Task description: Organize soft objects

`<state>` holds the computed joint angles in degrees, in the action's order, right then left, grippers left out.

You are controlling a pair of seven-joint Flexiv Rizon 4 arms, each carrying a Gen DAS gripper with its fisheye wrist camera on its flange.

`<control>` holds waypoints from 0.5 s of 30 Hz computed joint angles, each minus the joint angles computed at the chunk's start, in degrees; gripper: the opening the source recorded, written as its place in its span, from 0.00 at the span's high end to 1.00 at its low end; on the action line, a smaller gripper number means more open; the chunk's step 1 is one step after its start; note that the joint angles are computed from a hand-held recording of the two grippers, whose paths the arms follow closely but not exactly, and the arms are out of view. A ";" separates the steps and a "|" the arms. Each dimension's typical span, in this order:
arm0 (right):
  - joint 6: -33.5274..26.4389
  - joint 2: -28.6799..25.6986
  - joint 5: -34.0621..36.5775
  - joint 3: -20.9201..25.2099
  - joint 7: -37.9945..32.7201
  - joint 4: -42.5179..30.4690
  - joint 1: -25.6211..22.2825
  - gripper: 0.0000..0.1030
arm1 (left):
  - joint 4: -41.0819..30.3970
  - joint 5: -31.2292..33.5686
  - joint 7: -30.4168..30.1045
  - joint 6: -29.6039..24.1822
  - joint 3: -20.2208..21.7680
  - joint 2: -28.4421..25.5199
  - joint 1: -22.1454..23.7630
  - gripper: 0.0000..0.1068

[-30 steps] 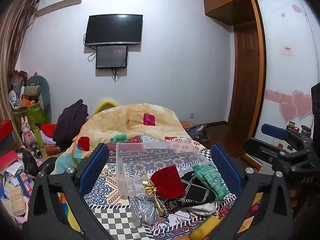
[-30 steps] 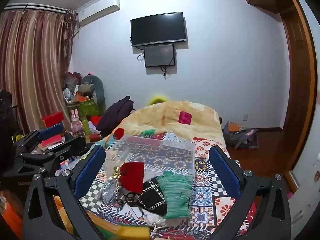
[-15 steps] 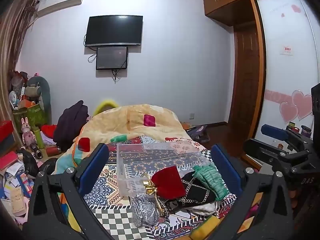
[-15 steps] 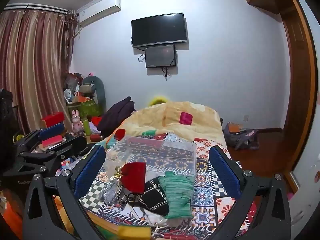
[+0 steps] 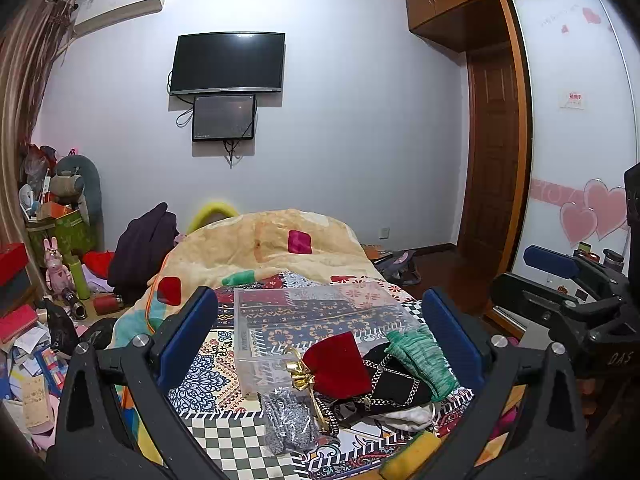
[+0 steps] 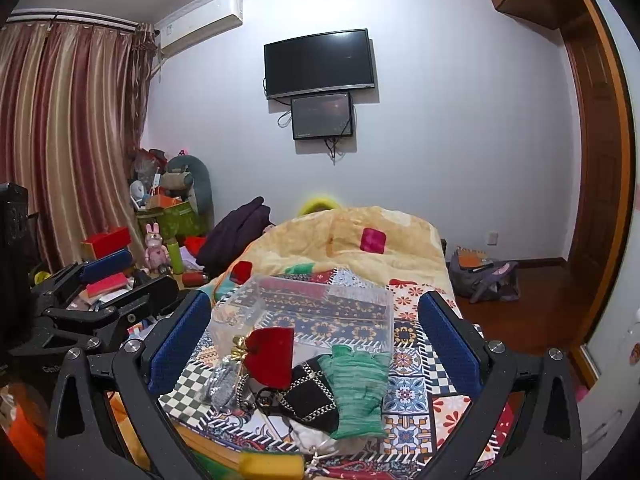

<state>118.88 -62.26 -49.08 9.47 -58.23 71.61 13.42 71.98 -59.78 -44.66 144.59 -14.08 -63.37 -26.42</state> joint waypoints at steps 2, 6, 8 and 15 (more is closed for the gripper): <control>0.02 0.06 0.23 -0.10 -0.15 0.07 0.10 0.00 | 0.14 0.08 -0.11 0.08 -0.01 0.11 0.01 0.04; -0.22 0.04 0.17 0.16 -0.14 -0.06 -0.02 0.00 | 0.05 -0.04 -0.01 0.14 -0.01 0.09 -0.05 0.04; -0.28 0.10 0.24 0.16 -0.21 -0.06 0.02 0.00 | 0.12 -0.15 0.06 0.15 -0.07 0.20 -0.06 0.04; -0.11 -0.23 -0.30 0.52 0.01 -0.39 -0.33 0.00 | 0.19 -0.07 -0.12 0.41 -0.09 0.30 -0.24 0.04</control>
